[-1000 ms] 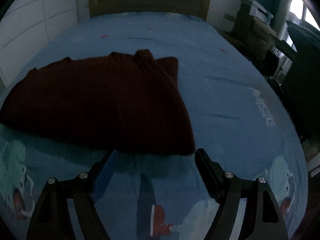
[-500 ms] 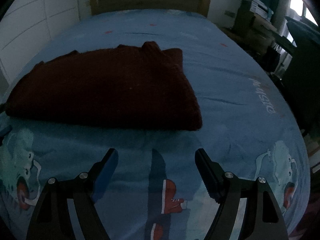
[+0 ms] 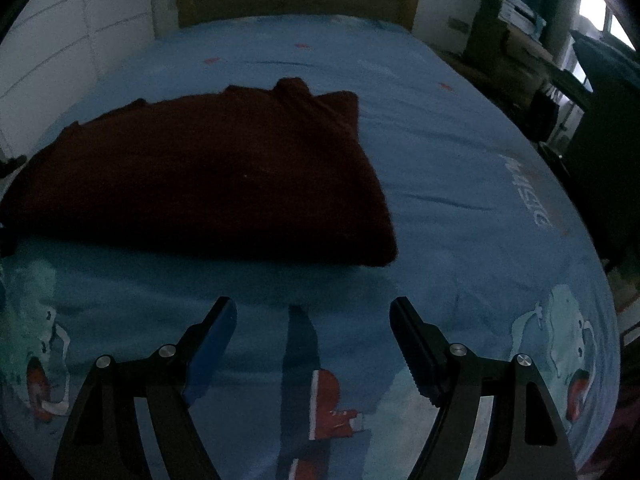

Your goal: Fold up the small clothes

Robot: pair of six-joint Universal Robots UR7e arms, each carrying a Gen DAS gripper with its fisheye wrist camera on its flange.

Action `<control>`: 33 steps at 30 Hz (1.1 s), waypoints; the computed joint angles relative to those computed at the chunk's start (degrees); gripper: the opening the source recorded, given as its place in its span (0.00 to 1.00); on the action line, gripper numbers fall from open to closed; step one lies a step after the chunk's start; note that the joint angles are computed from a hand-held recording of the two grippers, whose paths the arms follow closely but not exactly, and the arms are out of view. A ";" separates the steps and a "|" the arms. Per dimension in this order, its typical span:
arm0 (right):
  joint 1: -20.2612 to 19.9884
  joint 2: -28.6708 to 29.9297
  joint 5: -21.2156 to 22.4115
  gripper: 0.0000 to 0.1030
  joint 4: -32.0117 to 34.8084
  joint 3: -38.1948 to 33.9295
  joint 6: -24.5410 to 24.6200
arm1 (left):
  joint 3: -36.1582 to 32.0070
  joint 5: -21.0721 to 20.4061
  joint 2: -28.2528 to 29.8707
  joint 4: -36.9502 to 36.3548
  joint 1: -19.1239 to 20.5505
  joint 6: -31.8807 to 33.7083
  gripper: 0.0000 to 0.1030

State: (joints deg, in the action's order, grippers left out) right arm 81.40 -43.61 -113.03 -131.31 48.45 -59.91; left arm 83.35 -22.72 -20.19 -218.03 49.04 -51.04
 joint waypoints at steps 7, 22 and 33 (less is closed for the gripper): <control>-0.58 1.48 -0.19 0.77 1.48 -3.57 1.24 | 4.49 -2.44 -3.04 1.57 1.56 -7.85 0.30; -2.32 3.07 2.64 0.77 8.52 -11.61 6.15 | -0.27 0.05 -4.40 16.09 -0.63 -9.68 0.18; -4.05 5.55 4.92 0.77 13.16 -21.42 9.14 | -20.25 -6.87 3.76 17.31 -0.71 -0.12 0.18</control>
